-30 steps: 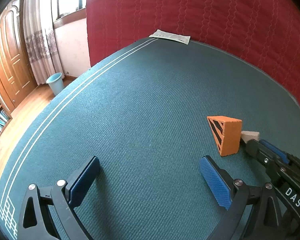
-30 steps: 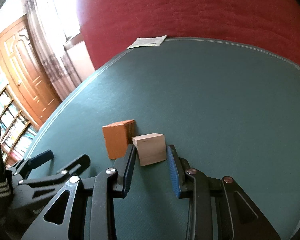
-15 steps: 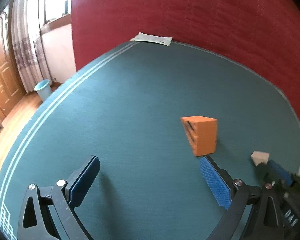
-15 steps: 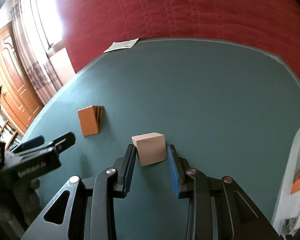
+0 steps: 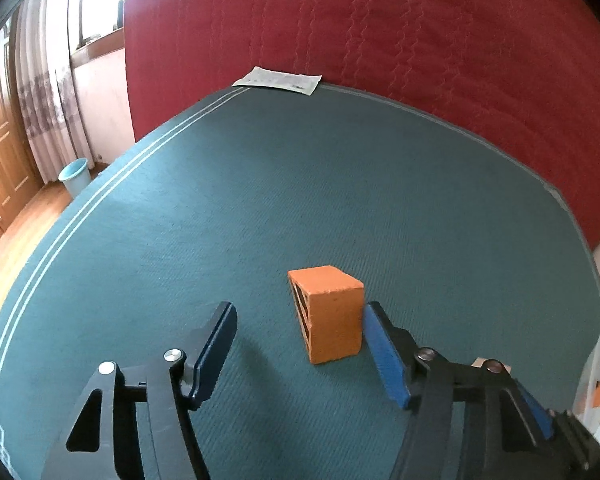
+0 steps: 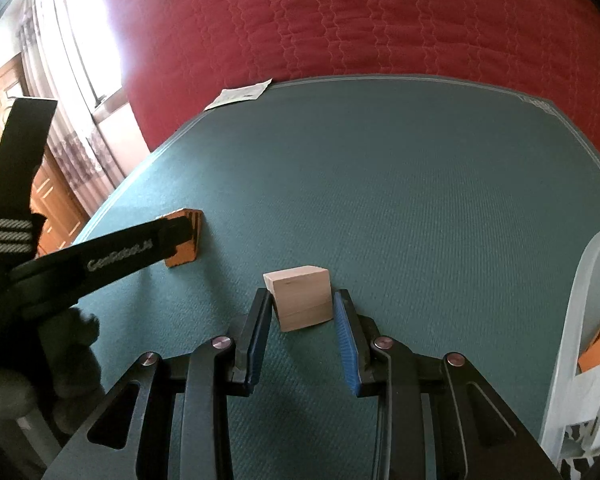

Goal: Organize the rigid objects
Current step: 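Grasp the beige cube with the right gripper while the left grasps the orange block, then lift and carry the beige cube and orange block over the clear basin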

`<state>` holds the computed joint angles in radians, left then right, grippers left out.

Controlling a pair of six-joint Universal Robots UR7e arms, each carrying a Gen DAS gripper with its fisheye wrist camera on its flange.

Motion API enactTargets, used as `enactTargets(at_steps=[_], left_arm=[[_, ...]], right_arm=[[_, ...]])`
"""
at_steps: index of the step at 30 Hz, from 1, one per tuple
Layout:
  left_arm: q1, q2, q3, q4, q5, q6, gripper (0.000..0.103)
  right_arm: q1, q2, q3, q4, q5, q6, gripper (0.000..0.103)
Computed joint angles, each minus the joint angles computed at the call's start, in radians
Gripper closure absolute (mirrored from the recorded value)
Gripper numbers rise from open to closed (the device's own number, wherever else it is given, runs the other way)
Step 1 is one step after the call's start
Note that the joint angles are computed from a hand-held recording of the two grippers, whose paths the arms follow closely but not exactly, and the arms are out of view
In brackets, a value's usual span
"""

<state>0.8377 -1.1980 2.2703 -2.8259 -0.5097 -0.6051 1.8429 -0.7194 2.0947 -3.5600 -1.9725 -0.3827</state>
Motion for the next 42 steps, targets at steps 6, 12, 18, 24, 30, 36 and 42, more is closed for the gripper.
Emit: enactTargets(at_steps=[6, 12, 18, 24, 30, 36, 42], left_arm=[[0.007, 0.019, 0.005, -0.082, -0.016, 0.057, 0.04], [0.02, 0.024, -0.006, -0.078, -0.036, 0.064, 0.04], [0.026, 0.037, -0.019, -0.09, -0.034, 0.082, 0.04], [0.029, 0.05, -0.005, -0.164, -0.016, 0.149, 0.063], [0.033, 0.042, 0.008, -0.203, -0.036, 0.175, 0.066], [0.03, 0.046, 0.011, -0.211, -0.029, 0.157, 0.066], [0.028, 0.041, 0.015, -0.215, -0.029, 0.148, 0.066]], right_arm=[[-0.002, 0.002, 0.0, -0.002, 0.001, -0.002, 0.07], [-0.007, 0.008, 0.001, -0.012, 0.006, -0.007, 0.07], [-0.01, 0.012, 0.001, -0.018, 0.008, -0.012, 0.07], [-0.01, 0.012, 0.001, -0.017, 0.007, -0.011, 0.07], [-0.009, 0.009, 0.0, -0.013, 0.009, -0.006, 0.07], [-0.012, 0.008, -0.005, -0.011, 0.01, 0.0, 0.07], [-0.013, 0.013, -0.016, -0.007, 0.009, 0.003, 0.07]])
